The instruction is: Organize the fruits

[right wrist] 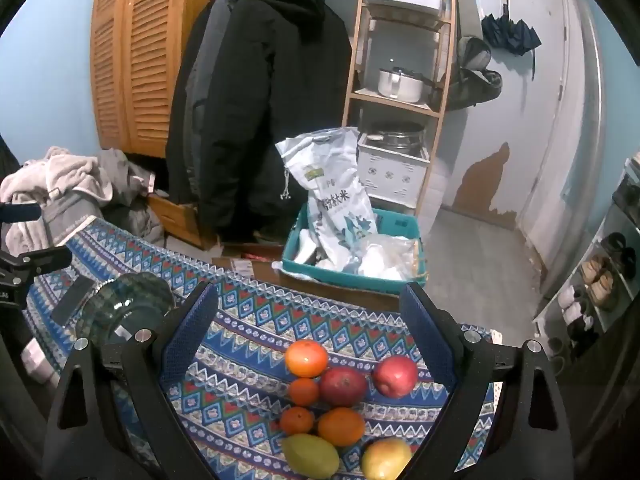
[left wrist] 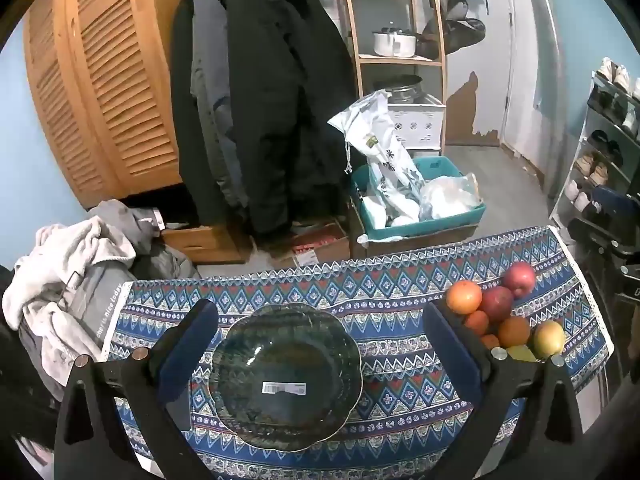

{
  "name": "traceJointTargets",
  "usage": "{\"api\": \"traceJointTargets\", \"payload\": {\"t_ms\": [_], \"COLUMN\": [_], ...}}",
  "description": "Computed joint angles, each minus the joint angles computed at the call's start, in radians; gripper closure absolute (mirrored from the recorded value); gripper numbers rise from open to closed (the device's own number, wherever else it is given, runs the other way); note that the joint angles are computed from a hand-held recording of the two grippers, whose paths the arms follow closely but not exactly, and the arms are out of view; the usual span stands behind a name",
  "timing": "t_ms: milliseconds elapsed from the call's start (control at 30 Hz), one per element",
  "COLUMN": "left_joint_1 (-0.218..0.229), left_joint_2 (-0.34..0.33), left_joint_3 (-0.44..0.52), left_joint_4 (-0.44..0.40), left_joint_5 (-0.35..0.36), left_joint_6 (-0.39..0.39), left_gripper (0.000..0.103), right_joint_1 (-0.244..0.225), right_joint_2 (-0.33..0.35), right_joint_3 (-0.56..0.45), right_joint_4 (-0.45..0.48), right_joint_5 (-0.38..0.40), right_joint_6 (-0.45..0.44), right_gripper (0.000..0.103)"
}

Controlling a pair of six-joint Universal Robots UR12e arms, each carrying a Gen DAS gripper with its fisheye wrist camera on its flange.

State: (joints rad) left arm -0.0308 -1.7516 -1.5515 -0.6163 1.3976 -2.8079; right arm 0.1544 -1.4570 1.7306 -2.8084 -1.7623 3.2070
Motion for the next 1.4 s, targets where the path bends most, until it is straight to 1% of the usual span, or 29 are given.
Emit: {"api": "traceJointTargets", "payload": {"t_ms": [400, 1400], "left_joint_1": [0.005, 0.006], "left_joint_2": [0.005, 0.006], "left_joint_3": [-0.005, -0.012], "left_joint_4": [0.006, 0.029], "left_joint_5": [-0.020, -0.024], "left_joint_6": [0.010, 0.000], "left_gripper": [0.000, 0.000], "right_joint_1": [0.000, -0.002], "right_joint_2": [-0.001, -0.002], "right_joint_3": [-0.007, -0.007], "right_joint_4": [0.010, 0.014], "right_joint_5": [0.002, 0.003], "right_joint_6": [0.001, -0.006], "right_gripper": [0.012, 0.012]}}
